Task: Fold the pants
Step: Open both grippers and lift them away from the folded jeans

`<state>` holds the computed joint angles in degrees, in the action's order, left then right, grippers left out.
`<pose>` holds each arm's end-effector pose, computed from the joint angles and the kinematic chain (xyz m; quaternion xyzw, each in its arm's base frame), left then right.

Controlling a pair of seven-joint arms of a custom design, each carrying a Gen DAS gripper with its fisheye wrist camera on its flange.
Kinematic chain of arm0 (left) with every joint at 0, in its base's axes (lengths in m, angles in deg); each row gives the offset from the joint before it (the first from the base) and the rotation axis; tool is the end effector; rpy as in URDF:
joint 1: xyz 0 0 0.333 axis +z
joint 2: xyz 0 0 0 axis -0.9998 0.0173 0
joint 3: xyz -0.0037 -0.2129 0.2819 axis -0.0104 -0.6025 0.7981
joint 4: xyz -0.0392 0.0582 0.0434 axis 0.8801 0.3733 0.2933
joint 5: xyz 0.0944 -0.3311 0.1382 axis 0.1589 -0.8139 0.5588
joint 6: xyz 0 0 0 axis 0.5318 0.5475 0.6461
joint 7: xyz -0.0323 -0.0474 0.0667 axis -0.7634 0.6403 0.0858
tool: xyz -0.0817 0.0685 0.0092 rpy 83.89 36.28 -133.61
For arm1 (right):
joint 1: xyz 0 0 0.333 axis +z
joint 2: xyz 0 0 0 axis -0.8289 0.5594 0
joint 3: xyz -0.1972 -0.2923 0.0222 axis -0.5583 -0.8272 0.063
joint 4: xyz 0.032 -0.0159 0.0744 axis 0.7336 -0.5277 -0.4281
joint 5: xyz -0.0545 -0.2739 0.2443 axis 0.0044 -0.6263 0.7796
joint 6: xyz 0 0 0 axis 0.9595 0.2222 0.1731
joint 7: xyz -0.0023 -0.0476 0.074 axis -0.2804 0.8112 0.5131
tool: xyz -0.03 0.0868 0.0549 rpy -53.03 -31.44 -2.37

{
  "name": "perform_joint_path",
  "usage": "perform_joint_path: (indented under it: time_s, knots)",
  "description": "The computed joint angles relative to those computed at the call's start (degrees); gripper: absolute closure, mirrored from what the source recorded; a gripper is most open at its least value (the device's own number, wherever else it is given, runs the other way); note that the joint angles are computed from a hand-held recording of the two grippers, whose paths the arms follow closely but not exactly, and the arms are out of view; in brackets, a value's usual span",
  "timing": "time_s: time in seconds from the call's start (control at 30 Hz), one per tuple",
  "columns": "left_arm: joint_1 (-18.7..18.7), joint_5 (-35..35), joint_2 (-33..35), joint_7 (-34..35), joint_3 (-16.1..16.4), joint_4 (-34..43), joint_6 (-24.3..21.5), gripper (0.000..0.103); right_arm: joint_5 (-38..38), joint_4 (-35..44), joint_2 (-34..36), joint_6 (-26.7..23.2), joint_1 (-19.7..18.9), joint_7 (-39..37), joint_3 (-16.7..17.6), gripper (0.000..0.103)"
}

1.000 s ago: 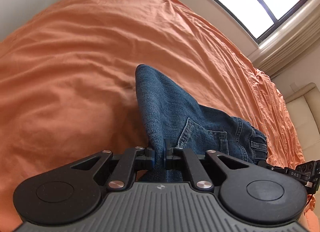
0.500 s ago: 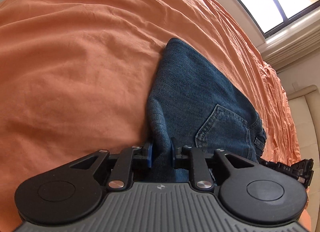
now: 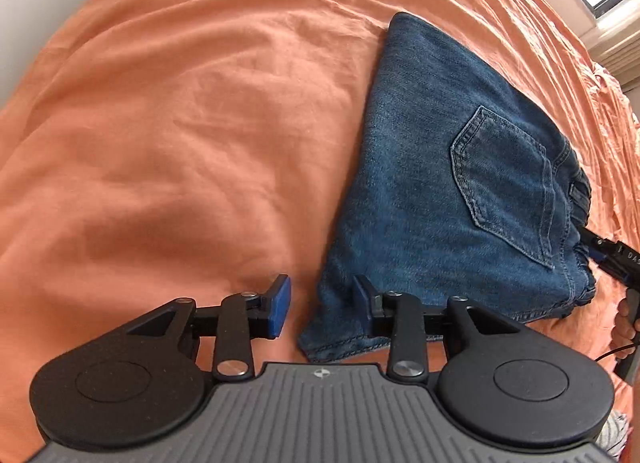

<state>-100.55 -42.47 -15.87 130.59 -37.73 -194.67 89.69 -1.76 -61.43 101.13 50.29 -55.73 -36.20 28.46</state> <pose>0.2297 -0.0797 0.4289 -0.8722 0.4488 -0.1923 0.0281 0.5897 0.0458 0.3764 -0.7840 0.5071 0.0819 0.3486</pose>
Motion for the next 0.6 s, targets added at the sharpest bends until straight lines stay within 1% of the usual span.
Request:
perform_joint_path:
  time_s: [0.03,0.07,0.1,0.13,0.17,0.2,0.27,0.33,0.43,0.47,0.5,0.53,0.6]
  knots:
    - [0.7,1.7,-0.7,-0.9,-2.1,1.4,-2.6,0.062,0.5,-1.4,-1.9,2.3,0.2,-2.8,0.2,0.065]
    - [1.0,3.4,-1.8,-1.6,-3.9,2.4,-4.3,0.062,1.4,-2.5,-3.5,3.8,0.3,-5.7,0.3,0.065]
    - [0.9,5.1,-3.5,-2.4,-5.8,3.1,-5.4,0.062,2.7,-3.6,-5.2,4.5,0.3,-8.9,0.3,0.064]
    - [0.5,6.5,-5.2,-3.2,-7.4,3.7,-6.2,0.062,4.2,-4.9,-7.3,4.8,0.2,-12.4,0.0,0.061]
    - [0.2,7.9,-6.5,-4.0,-8.7,4.8,-7.1,0.061,5.9,-6.3,-9.5,4.5,-0.1,-16.0,-0.7,0.056]
    - [-0.1,9.4,-7.2,-4.8,-10.1,6.2,-8.1,0.06,7.4,-7.2,-11.2,4.3,0.1,-18.4,-1.4,0.054]
    - [-0.4,12.7,-7.8,-6.1,-12.7,9.8,-9.8,0.06,10.0,-9.2,-15.1,2.3,0.3,-22.7,-3.2,0.049]
    - [-0.6,15.7,-7.8,-6.6,-14.2,14.2,-12.1,0.059,10.9,-11.0,-19.0,-1.2,0.4,-24.6,-5.3,0.045]
    - [-0.4,19.2,-7.7,-7.1,-15.8,22.3,-18.3,0.058,11.1,-13.0,-24.0,-5.7,1.0,-25.3,-8.0,0.043]
    - [-0.4,20.2,-7.8,-7.0,-16.1,24.9,-20.5,0.055,10.9,-13.9,-26.2,-7.1,1.0,-25.0,-8.9,0.041]
    - [-0.7,21.0,-7.8,-6.6,-16.3,27.2,-22.2,0.051,10.7,-14.5,-27.8,-8.5,1.2,-24.7,-9.7,0.04]
    - [-0.9,21.8,-7.6,-6.0,-16.5,29.6,-23.9,0.05,10.6,-15.0,-29.0,-10.0,1.3,-24.6,-10.6,0.039]
    - [-0.3,23.4,-7.3,-5.5,-17.5,33.9,-27.6,0.049,10.6,-16.7,-32.1,-13.2,1.4,-23.9,-12.3,0.034]
